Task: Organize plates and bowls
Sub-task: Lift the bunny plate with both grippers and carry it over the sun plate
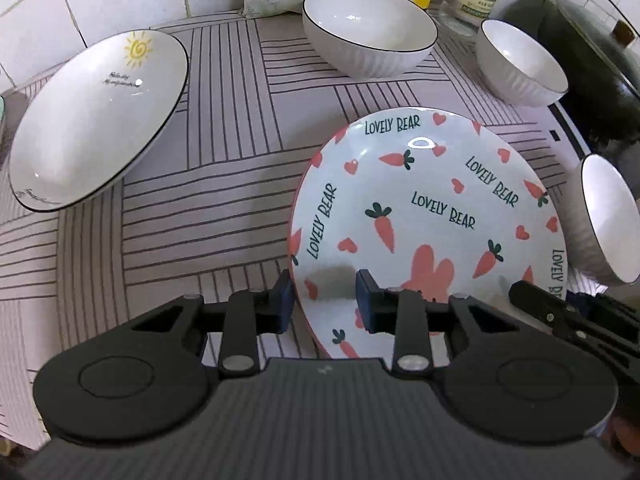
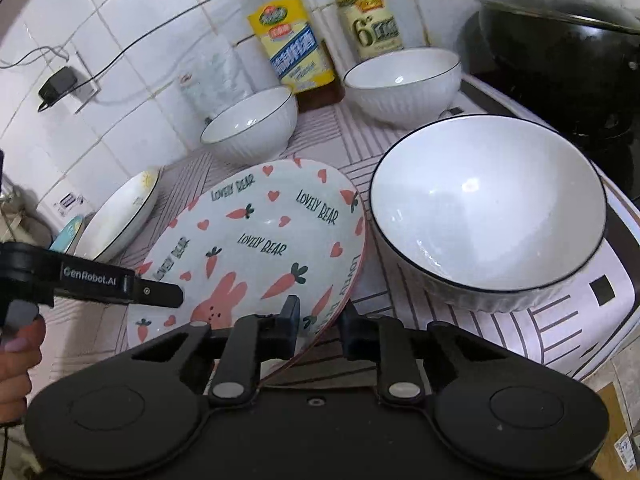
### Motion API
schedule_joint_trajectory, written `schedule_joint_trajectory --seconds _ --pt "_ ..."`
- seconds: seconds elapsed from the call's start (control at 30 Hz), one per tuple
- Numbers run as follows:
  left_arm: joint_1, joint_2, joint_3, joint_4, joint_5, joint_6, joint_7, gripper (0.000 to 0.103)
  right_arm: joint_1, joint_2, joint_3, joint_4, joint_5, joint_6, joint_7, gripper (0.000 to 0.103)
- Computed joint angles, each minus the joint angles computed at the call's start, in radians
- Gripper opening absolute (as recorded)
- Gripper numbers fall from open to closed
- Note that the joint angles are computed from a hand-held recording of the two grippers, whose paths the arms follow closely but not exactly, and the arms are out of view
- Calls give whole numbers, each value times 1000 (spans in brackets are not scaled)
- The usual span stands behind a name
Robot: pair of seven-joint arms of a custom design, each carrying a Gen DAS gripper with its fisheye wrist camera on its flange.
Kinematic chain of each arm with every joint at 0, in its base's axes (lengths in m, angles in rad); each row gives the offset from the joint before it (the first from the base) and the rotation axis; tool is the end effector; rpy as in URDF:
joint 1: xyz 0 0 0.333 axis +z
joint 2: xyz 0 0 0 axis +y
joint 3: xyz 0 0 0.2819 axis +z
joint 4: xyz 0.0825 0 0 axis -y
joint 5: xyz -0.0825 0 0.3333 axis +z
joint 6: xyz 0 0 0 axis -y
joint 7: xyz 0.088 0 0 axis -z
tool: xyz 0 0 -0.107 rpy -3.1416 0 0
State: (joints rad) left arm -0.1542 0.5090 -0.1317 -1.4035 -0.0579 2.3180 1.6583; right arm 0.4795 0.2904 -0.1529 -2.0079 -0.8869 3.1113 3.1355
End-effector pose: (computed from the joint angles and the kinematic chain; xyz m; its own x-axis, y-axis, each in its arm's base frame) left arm 0.6511 -0.1735 0.4438 -0.3235 -0.9425 0.0835 -0.8763 0.2651 -0.4023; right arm 0.5267 0.2541 0.3855 -0.1534 -0.8968 -0.4150 -0.6844 0.3993 -0.6101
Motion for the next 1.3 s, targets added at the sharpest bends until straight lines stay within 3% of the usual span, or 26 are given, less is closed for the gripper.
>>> schedule_joint_trajectory --seconds 0.07,0.23,0.3,0.43,0.6,0.9,1.3 --pt "3 -15 2 -23 3 10 7 31 -63 -7 77 -9 93 -8 -122 25" --pt "25 -72 3 -92 -16 22 16 31 -146 -13 190 -20 280 -7 -379 25" --pt "30 -105 6 -130 -9 44 26 31 -145 -16 198 -21 323 3 -431 25" --pt "52 -138 8 -134 -29 0 23 31 -147 -25 229 -9 419 -13 -537 25" --pt "78 -208 14 -217 -51 34 17 31 -123 -43 237 -1 479 -10 -647 25" --pt "109 -323 27 -291 -39 13 -23 31 -97 -57 271 34 582 -30 -767 25" --pt "156 -366 52 -271 -6 13 -123 31 -181 29 425 196 805 -50 -1108 25"
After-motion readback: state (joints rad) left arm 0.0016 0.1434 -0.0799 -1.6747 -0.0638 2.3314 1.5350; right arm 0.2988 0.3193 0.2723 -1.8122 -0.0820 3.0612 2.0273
